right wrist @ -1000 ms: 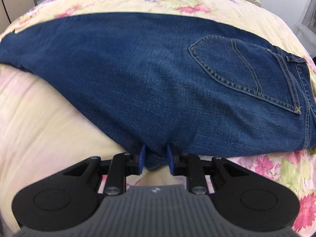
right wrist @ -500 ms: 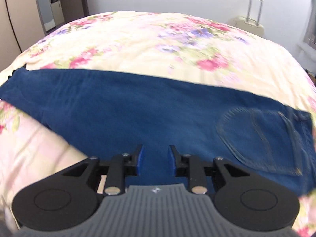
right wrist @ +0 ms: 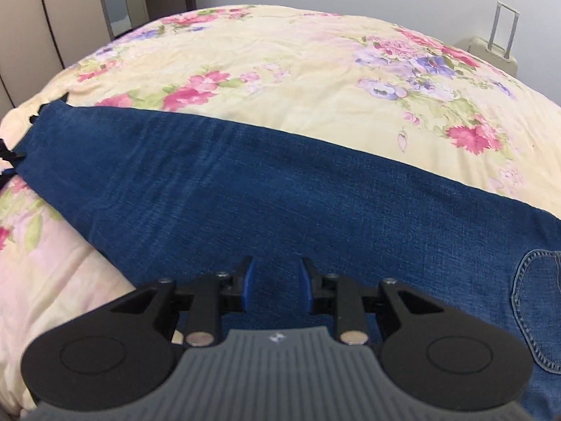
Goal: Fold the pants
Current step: 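Grasp the stacked leg cuffs with the left gripper, then lift the cuffs with the left gripper, fold them toward the waistband, release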
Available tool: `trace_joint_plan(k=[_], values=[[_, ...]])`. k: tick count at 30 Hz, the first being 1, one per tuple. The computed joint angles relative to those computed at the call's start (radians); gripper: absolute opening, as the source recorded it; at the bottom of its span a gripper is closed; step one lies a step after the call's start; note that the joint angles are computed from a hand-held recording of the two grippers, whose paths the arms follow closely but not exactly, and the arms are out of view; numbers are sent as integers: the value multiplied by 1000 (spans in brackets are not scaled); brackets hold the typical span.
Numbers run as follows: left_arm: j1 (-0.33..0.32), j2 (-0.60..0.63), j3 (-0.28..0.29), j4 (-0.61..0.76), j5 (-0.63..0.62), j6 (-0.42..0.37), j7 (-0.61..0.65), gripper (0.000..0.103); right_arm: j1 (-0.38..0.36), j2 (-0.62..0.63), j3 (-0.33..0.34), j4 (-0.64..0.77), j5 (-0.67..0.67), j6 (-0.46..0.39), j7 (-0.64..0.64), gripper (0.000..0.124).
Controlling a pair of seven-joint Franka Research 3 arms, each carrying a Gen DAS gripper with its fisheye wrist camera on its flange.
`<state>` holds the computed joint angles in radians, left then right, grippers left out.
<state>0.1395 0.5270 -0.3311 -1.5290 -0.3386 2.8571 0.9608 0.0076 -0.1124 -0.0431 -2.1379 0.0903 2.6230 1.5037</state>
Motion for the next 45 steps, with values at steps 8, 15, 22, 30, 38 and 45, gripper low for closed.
trace_joint_plan(k=[8, 15, 22, 30, 38, 45], values=[[-212, -51, 234, 67, 369, -102, -249, 6, -19, 26, -24, 7, 72, -75, 26, 22], [-313, -111, 251, 177, 639, -101, -258, 5, -49, -135, -23, -101, 62, -68, 73, 24], [-547, -70, 267, 353, 991, -148, -126, 5, -71, -291, -55, -208, 175, -77, 121, 25], [-783, 105, 218, 493, 1110, -314, 207, 6, -74, -419, -95, -332, 313, -20, 91, 30], [-721, 126, 52, 445, 699, -577, 522, 37, -118, -458, -118, -405, 355, -26, 95, 31], [-577, 57, -25, 391, 326, -674, 626, 41, -83, -442, -127, -414, 414, 0, 30, 33]])
